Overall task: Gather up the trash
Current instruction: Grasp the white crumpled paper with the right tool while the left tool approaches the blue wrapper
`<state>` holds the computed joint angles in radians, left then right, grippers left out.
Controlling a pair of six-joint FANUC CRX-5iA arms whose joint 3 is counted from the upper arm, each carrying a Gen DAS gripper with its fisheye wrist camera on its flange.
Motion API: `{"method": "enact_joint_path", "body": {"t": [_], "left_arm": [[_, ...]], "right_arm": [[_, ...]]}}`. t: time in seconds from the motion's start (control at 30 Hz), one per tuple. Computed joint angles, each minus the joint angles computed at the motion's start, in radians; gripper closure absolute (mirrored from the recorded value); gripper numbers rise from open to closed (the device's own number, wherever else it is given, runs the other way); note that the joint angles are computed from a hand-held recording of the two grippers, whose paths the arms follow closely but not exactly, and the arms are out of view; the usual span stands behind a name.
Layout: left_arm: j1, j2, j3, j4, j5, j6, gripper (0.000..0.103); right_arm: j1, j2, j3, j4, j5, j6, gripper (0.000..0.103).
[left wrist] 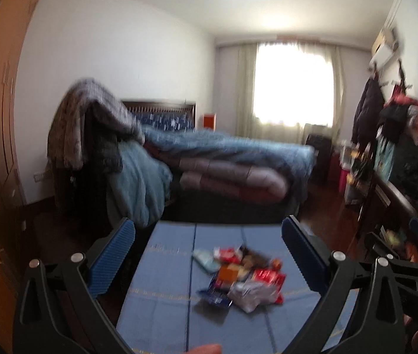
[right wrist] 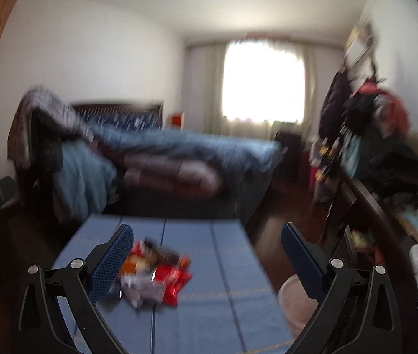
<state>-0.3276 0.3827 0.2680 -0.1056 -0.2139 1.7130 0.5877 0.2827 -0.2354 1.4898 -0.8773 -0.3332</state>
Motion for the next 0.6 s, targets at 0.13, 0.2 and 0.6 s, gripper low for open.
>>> {"method": "enact_joint_path", "body": {"t": [0.13, 0.2, 0.6], "left_arm": [[0.002, 0.134, 0.139, -0.003, -0.166, -0.016, 0.003], [0.002, 0.202, 0.214, -0.015, -0.245, -0.01, 0.003], [0.011, 0.458, 0.527, -0.078, -0.484, 0.055, 0.004]], "right_arm": [[-0.053, 0.065, 0.04, -0.147, 0.196, 0.108, 0.004], [-0.068, 0.116, 0.083, -0.264, 0.272, 0.206, 0.004], [-0.084, 0.434, 0.492, -0.799, 0.32, 0.787, 0.004]]}}
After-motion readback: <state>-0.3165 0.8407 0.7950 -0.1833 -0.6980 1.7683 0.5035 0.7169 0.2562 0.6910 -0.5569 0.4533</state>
